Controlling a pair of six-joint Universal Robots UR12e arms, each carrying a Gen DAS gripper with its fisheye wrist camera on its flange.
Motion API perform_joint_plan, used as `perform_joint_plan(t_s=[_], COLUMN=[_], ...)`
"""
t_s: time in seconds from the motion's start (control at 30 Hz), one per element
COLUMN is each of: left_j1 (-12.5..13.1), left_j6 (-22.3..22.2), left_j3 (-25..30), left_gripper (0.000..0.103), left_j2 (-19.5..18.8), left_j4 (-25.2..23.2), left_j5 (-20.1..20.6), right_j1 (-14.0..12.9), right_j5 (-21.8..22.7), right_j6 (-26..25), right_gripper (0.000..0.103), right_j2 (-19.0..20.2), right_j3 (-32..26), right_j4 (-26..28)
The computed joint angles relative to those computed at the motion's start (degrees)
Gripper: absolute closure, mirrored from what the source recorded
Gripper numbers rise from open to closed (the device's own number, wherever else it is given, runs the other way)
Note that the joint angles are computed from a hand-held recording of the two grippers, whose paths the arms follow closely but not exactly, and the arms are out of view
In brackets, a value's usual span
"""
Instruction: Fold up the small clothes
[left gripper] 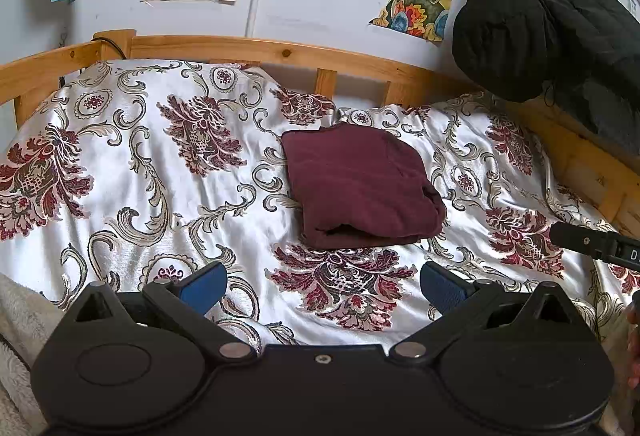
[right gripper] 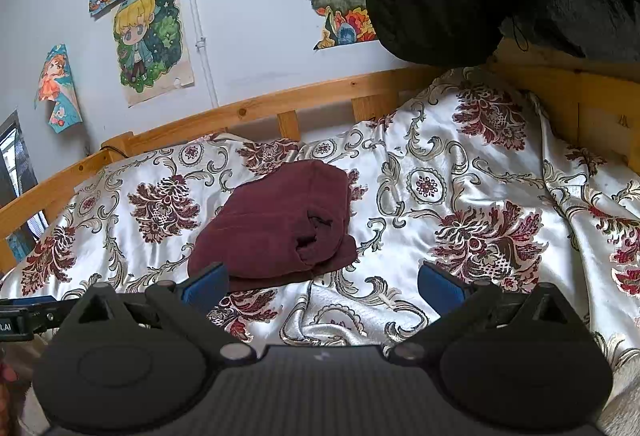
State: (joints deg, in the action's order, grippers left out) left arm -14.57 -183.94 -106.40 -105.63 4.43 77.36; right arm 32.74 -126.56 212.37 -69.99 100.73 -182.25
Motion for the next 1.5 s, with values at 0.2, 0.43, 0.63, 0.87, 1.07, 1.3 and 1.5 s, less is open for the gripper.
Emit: perform_joint_plan(t_s=[0.2,0.43,0.63,0.87,1.07,1.3,1.5], left_j1=[-0.06,-1.18,-2.03,-1.71,-1.81,-1.88,-1.87], left_j6=[-0.43,1.16,2.33,2.06,2.28,2.51,2.5], left_j3=[-0.2,0.29,0.33,0.43,0.4,0.49,0.55], left_gripper=[0.001,0.001,0.001,0.001,0.001,0.001,0.001], left_j2=[-0.07,0.17,-0.07,-0.02,-0.14,-0.22,-0.18], left_j4=[0.18,-1.82,-0.05,0.01,0.65,0.81,0.45], left_j5=[-0.41,4.77,9.61,8.32,8.58,9.15,9.38], right_j1=[-0.06,-0.13,-0.19,-0.1,-0.12,-0.1,-0.11], right_j5=[0.06,0.18,0.24,0.28,0.42,0.39,0.41], right_j6=[-0.01,-0.05,0.15,0.58,0.74,0.8,0.83], right_gripper=[0.0,0.0,0.0,0.0,0.0,0.0,0.0], right_j2=[-0.04,-0.09,-0.08,0.01,-0.03,-0.02,-0.03], right_j3=[0.02,0.09,0.13,-0.05,-0.13,-0.14,-0.15], right_j4=[0.06,-0.01,0.07,0.75,1.12,1.1,1.19])
